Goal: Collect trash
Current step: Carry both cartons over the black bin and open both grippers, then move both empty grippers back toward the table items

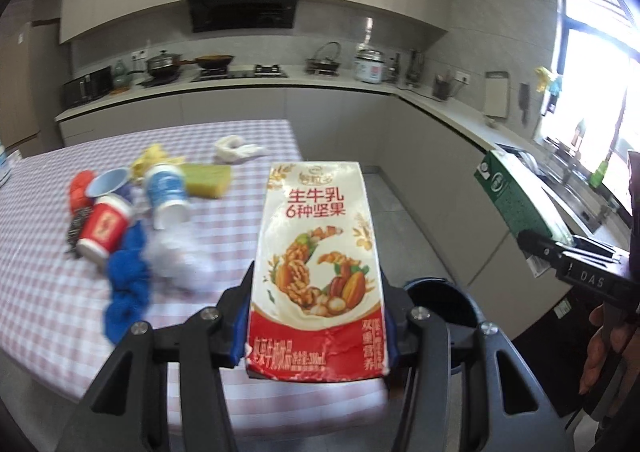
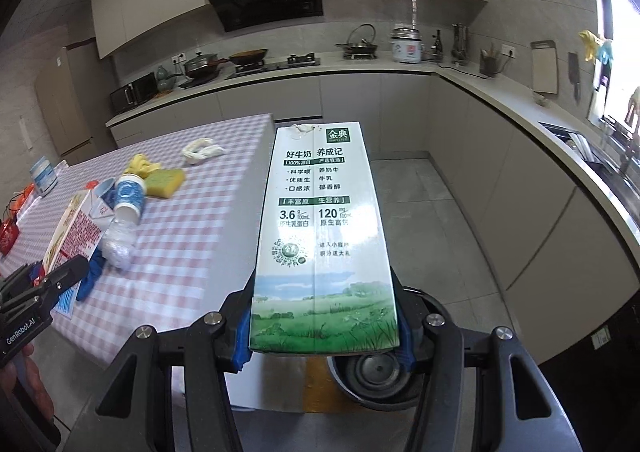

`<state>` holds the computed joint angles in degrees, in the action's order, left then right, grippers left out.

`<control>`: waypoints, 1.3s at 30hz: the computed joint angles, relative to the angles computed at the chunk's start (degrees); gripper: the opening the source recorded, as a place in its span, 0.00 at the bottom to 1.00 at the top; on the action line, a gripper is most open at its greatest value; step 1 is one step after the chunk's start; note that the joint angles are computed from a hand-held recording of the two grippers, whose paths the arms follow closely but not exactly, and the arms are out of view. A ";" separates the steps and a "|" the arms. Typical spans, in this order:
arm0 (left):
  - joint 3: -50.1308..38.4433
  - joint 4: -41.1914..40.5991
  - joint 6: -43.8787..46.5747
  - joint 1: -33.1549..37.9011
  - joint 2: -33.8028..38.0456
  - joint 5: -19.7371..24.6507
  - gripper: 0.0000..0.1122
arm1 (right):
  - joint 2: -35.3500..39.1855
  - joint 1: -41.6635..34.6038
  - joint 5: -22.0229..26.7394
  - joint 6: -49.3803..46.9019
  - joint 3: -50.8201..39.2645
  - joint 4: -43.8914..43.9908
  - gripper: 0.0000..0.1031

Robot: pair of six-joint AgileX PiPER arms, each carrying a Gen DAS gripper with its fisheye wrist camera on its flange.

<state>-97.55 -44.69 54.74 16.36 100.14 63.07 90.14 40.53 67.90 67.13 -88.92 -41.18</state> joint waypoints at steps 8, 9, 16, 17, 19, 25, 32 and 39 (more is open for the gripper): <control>11.14 0.41 -1.85 -11.56 -5.95 -5.46 0.46 | -16.93 -7.65 -4.15 -4.86 19.69 2.67 0.55; 12.62 1.26 -2.54 -13.72 -6.14 -6.89 0.46 | -18.84 -9.75 -5.83 -6.80 22.27 3.90 0.55; 21.40 5.28 -8.97 -25.42 -7.77 -15.87 0.46 | -22.85 -22.87 -19.51 -20.15 35.42 13.36 0.55; 22.58 6.09 -9.98 -27.08 -7.45 -17.65 0.46 | -22.78 -25.00 -21.84 -22.80 37.20 15.13 0.55; 24.53 7.56 -11.91 -29.19 -7.89 -19.63 0.46 | -21.96 -29.47 -26.60 -29.16 40.39 19.24 0.55; 28.00 10.15 -17.15 -34.05 -4.23 -24.15 0.46 | -15.55 -37.81 -37.64 -46.21 45.77 30.19 0.55; 27.26 12.49 -20.29 -36.29 0.24 -25.05 0.47 | -5.20 -43.57 -46.39 -68.20 46.52 45.00 0.56; 25.12 22.45 -31.84 -36.47 0.77 -28.63 0.83 | 4.41 -49.23 -53.35 -77.92 44.60 49.90 0.94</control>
<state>-72.43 -22.25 22.91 -20.11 100.91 34.44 94.55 -8.70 14.55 -10.80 -44.31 8.72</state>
